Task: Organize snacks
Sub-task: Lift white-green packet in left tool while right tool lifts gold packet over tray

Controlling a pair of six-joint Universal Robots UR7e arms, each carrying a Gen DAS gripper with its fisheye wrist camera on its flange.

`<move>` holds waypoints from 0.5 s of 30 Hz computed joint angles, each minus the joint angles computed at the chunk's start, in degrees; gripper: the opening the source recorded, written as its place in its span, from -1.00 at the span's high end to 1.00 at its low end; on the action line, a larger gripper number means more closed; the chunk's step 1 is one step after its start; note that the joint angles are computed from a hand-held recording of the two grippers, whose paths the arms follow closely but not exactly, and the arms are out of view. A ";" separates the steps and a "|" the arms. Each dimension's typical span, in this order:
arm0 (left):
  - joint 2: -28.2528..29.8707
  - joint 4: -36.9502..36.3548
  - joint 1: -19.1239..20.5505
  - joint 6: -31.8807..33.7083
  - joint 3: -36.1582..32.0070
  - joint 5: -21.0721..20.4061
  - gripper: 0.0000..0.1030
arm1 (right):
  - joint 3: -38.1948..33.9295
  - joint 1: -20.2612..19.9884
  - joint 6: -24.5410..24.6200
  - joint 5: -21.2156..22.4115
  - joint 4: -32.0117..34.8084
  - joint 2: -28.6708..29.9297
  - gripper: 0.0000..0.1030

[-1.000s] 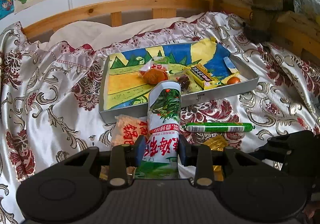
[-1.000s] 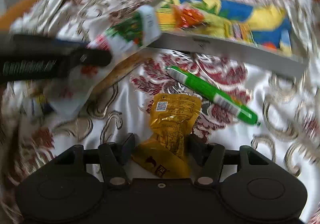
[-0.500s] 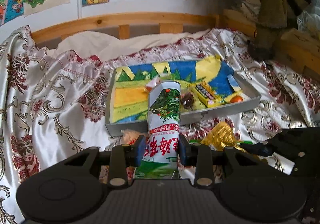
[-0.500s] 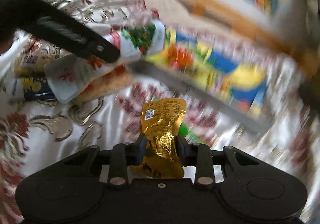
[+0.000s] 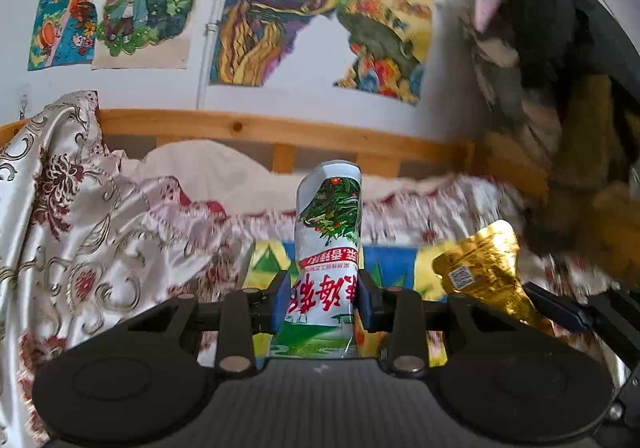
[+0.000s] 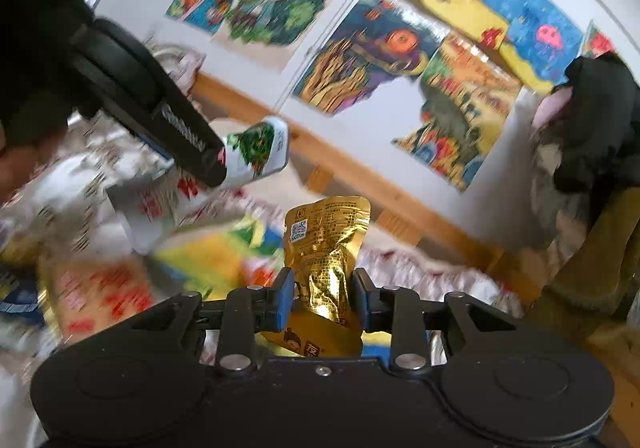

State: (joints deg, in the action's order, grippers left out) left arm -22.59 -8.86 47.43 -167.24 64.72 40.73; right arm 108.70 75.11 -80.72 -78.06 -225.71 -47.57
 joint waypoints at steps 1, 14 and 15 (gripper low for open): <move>0.32 -0.74 0.45 0.54 -0.80 0.38 0.27 | -1.32 0.05 0.49 0.32 0.38 0.51 0.35; 10.98 8.66 5.66 -0.77 -19.22 1.23 0.26 | -17.12 0.54 12.07 -7.48 12.03 6.56 0.34; 12.01 9.94 5.85 -1.12 -20.91 0.80 0.26 | -17.84 0.60 13.02 -8.53 13.20 6.81 0.34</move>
